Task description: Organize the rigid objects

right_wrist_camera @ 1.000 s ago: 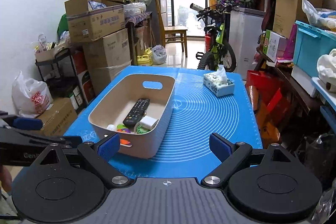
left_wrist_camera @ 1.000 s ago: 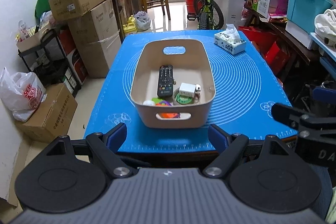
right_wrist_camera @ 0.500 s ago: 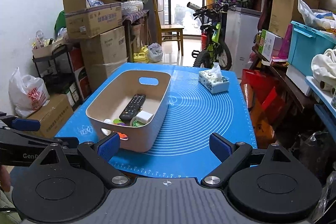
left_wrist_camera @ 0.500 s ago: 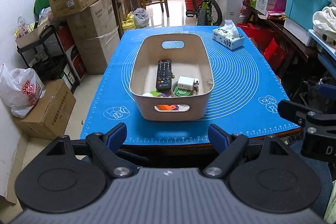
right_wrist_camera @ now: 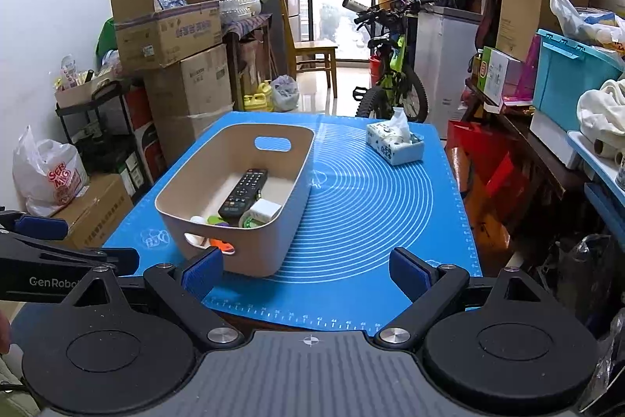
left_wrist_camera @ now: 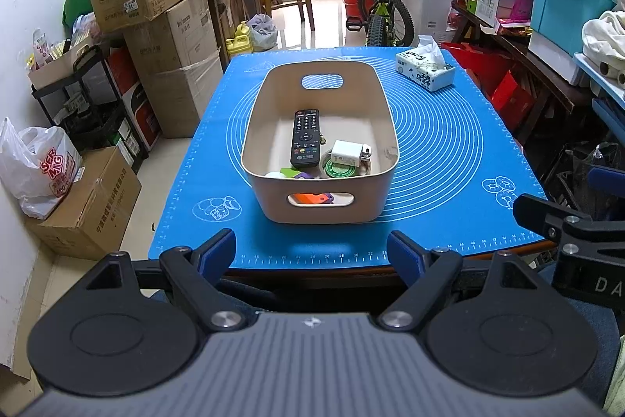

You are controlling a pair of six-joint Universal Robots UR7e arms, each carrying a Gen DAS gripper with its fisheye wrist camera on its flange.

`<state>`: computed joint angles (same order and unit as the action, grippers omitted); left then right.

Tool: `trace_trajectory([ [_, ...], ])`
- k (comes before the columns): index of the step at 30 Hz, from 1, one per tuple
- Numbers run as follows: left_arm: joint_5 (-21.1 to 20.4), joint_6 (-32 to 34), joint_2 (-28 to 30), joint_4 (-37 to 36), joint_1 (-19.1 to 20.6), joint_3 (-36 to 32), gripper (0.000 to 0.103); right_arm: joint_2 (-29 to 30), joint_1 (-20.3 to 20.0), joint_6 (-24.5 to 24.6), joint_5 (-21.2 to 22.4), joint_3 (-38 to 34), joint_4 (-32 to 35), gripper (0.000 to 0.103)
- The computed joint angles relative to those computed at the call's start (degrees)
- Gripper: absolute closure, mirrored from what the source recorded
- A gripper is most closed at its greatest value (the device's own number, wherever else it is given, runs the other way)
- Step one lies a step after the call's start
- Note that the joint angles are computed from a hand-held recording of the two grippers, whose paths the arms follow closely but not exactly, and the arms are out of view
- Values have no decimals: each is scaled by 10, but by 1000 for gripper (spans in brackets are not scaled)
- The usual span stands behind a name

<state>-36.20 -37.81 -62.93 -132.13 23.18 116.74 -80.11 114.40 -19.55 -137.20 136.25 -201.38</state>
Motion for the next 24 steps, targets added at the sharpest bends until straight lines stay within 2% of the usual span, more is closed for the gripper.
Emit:
trace_trajectory([
  [24, -1, -2, -1, 4, 0, 0, 19, -1, -3, 7, -7, 0, 8, 10],
])
